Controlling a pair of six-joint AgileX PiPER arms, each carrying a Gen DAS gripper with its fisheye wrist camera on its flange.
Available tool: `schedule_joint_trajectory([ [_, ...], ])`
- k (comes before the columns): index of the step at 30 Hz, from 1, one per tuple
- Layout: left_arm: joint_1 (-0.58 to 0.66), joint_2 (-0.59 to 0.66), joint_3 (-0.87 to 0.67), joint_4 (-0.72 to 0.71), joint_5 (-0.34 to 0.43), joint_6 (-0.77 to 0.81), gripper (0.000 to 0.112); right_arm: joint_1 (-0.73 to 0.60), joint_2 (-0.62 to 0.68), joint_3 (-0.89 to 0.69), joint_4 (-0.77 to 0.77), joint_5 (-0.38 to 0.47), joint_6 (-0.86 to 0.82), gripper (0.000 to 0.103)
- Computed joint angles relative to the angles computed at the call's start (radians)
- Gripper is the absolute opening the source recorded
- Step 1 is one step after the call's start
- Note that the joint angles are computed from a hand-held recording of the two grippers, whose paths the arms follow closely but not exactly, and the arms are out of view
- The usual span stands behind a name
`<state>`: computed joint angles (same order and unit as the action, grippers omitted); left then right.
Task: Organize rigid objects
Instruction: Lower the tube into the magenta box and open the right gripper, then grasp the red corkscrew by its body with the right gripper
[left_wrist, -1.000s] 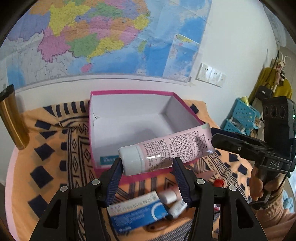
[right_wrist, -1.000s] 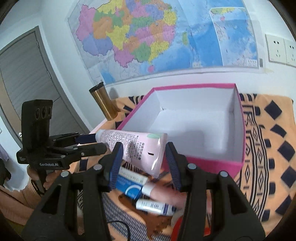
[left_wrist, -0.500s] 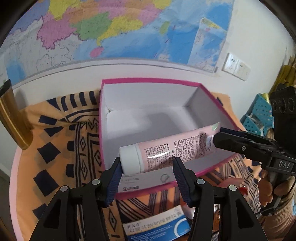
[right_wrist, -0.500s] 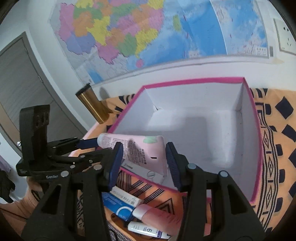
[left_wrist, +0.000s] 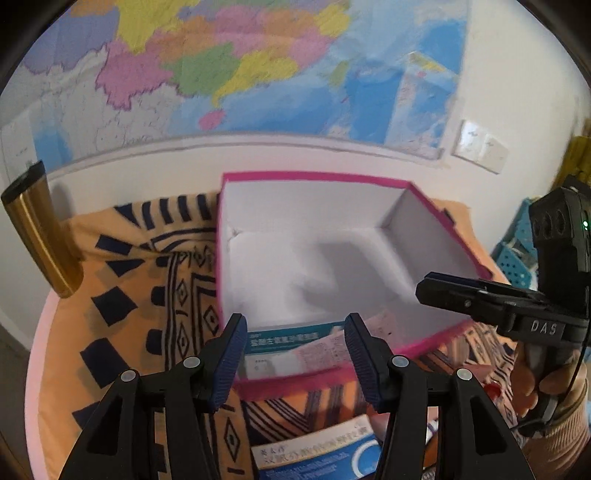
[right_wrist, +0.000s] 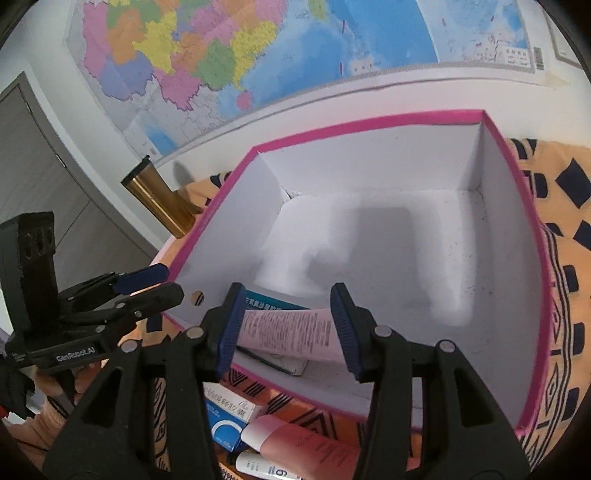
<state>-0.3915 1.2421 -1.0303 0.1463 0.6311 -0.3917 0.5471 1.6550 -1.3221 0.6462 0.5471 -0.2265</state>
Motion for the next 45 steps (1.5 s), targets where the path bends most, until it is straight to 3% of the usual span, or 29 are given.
schedule_joint_trajectory([
  [7, -0.109, -0.108, 0.102, -0.078, -0.058, 0.079, 0.057, -0.029, -0.224, 0.197, 0.133, -0.026, -0.162, 0.05],
  [18, -0.323, -0.078, 0.206, -0.097, -0.107, 0.02, 0.057, -0.064, -0.526, 0.536, 0.007, -0.052, -0.03, 0.05],
  [20, -0.344, -0.063, 0.217, -0.12, -0.115, 0.027, 0.057, -0.082, -0.556, 0.588, -0.007, -0.047, 0.001, 0.05],
  [28, -0.395, -0.027, 0.232, 0.016, -0.102, -0.155, 0.057, -0.141, -0.587, 0.698, 0.048, -0.054, -0.022, 0.05],
  [35, -0.397, -0.043, 0.264, -0.085, -0.131, -0.068, 0.057, -0.162, -0.611, 0.721, 0.021, -0.051, 0.005, 0.05],
  [45, -0.485, 0.101, 0.182, -0.231, -0.168, 0.109, 0.057, -0.148, -0.706, 0.815, 0.021, -0.016, 0.077, 0.05],
])
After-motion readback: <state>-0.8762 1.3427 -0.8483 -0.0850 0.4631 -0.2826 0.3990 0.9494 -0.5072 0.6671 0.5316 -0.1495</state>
